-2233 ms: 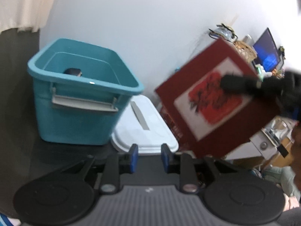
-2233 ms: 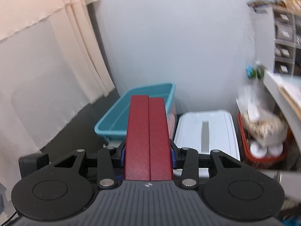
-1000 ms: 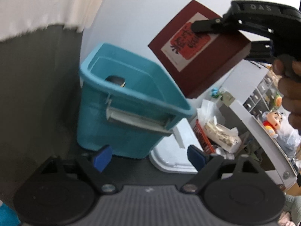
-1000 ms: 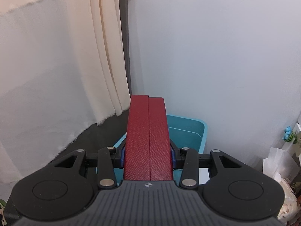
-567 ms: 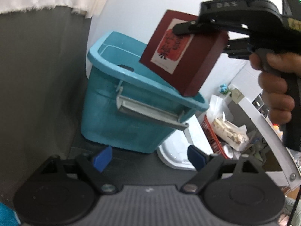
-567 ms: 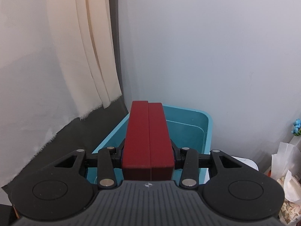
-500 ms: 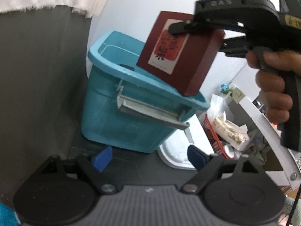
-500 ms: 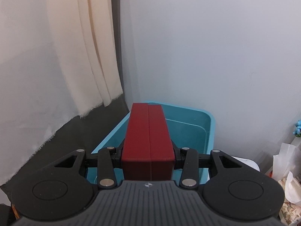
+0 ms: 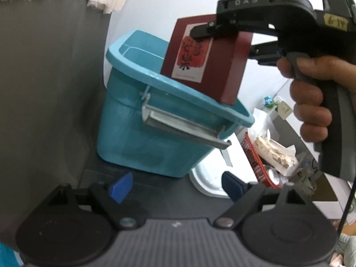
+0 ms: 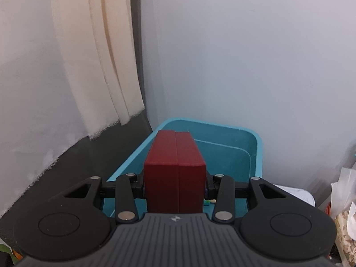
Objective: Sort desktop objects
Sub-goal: 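Lower the red box into the bin beside the figurine with the right tool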
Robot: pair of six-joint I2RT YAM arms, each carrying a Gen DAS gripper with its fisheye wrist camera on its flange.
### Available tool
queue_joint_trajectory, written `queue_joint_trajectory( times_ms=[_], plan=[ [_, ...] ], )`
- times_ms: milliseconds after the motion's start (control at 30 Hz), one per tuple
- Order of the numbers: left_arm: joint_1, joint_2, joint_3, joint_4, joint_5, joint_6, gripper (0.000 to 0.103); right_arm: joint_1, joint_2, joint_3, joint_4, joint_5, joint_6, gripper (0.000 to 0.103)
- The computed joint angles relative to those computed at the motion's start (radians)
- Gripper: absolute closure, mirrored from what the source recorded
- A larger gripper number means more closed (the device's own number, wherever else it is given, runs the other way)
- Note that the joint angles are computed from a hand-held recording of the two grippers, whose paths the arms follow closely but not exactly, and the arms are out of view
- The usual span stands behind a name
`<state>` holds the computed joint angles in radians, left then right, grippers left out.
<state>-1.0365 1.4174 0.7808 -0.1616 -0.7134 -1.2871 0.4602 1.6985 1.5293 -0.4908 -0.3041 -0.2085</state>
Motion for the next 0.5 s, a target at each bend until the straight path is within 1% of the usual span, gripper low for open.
queue_joint_trajectory(
  times_ms=[133, 267, 333, 400, 500],
  plan=[
    [0.006, -0.001, -0.005, 0.01, 0.007, -0.002, 0.014, -0.009, 0.001, -0.01, 0.013, 0.006, 0.007, 0.058],
    [0.006, 0.003, -0.005, 0.017, 0.014, 0.005, 0.014, -0.008, 0.042, 0.029, 0.007, 0.016, 0.032, 0.058],
    [0.005, 0.001, -0.007, 0.017, 0.014, 0.002, 0.014, -0.003, 0.081, 0.079, -0.041, 0.019, 0.04, 0.058],
    [0.004, -0.005, -0.012, 0.016, 0.009, -0.004, 0.014, 0.005, 0.129, 0.148, -0.125, 0.024, 0.034, 0.058],
    [0.006, -0.01, -0.017, 0.015, 0.006, -0.01, 0.014, 0.026, 0.186, 0.219, -0.217, 0.044, 0.008, 0.058]
  ],
)
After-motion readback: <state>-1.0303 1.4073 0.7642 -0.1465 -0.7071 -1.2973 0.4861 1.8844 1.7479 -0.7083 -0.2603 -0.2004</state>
